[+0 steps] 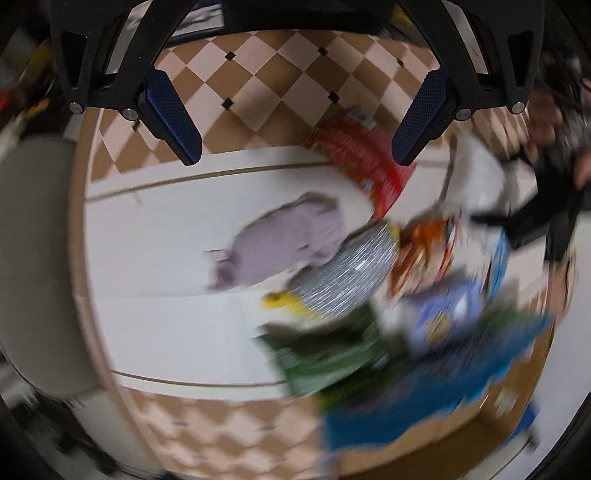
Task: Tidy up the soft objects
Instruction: 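Grasp the white plastic bag with the left tool while the right tool grasps the red snack packet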
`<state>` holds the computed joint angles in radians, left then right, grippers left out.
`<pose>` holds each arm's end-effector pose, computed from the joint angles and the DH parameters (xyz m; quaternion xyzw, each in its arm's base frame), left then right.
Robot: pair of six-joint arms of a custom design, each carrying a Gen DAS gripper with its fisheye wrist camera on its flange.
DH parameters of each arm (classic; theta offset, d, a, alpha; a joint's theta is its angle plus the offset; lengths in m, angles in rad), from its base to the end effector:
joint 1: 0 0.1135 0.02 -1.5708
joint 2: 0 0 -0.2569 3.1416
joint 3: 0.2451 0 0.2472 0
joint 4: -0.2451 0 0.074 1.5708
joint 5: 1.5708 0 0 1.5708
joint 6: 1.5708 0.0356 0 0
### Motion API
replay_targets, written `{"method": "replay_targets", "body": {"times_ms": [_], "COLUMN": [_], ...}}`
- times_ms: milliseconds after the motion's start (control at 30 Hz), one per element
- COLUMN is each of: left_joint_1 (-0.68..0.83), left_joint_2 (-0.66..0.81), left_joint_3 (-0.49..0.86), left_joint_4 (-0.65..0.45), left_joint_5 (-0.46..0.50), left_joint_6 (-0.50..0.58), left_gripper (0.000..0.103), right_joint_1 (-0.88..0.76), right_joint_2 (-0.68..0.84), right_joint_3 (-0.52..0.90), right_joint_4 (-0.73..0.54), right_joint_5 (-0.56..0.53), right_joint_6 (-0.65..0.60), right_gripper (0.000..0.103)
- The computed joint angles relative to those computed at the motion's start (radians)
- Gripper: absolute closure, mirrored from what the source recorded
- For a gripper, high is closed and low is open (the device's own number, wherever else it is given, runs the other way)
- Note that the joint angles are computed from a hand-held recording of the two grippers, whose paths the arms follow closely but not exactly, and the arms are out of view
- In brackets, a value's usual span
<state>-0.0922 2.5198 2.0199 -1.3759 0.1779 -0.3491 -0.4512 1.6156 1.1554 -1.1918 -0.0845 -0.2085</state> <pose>0.4329 -0.0464 0.0968 0.1395 -0.9746 0.0526 0.1669 0.2390 -0.1125 0.2083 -0.1226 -0.9907 -0.0531 0.0247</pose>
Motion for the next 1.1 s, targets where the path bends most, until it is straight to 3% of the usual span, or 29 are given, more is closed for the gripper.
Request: {"method": "replay_targets", "body": {"times_ms": [133, 233, 433, 600, 833, 967, 1100], "left_joint_1": [-0.095, -0.123, -0.102, -0.169, -0.327, -0.478, -0.618], "left_joint_2": [-0.157, -0.240, -0.309, -0.398, -0.573, -0.736, -0.856], "left_joint_3": [-0.234, -0.382, -0.565, -0.713, -0.736, -0.772, -0.658], "left_joint_4": [0.116, 0.174, 0.290, 0.402, 0.316, 0.244, 0.104], "left_joint_5": [-0.188, -0.219, -0.108, -0.128, -0.204, -0.220, -0.200], "left_joint_6": [0.193, 0.241, 0.143, 0.075, -0.026, -0.139, -0.276], "left_gripper": [0.017, 0.017, 0.016, 0.025, 0.034, 0.035, 0.035], "right_joint_1": [0.132, 0.214, 0.312, 0.358, 0.344, 0.197, 0.034], "right_joint_2": [-0.036, -0.030, 0.053, 0.048, -0.079, -0.150, -0.270], "right_joint_3": [-0.121, -0.206, -0.299, -0.336, -0.403, -0.412, -0.350], "right_joint_4": [0.076, 0.153, 0.269, 0.279, 0.227, 0.120, -0.073], "right_joint_5": [0.045, 0.061, 0.052, 0.031, 0.012, -0.051, -0.107], "right_joint_6": [-0.026, 0.009, 0.097, 0.139, 0.174, 0.086, -0.050], "right_gripper": [0.000, 0.003, 0.009, 0.032, 0.052, 0.055, 0.055]}}
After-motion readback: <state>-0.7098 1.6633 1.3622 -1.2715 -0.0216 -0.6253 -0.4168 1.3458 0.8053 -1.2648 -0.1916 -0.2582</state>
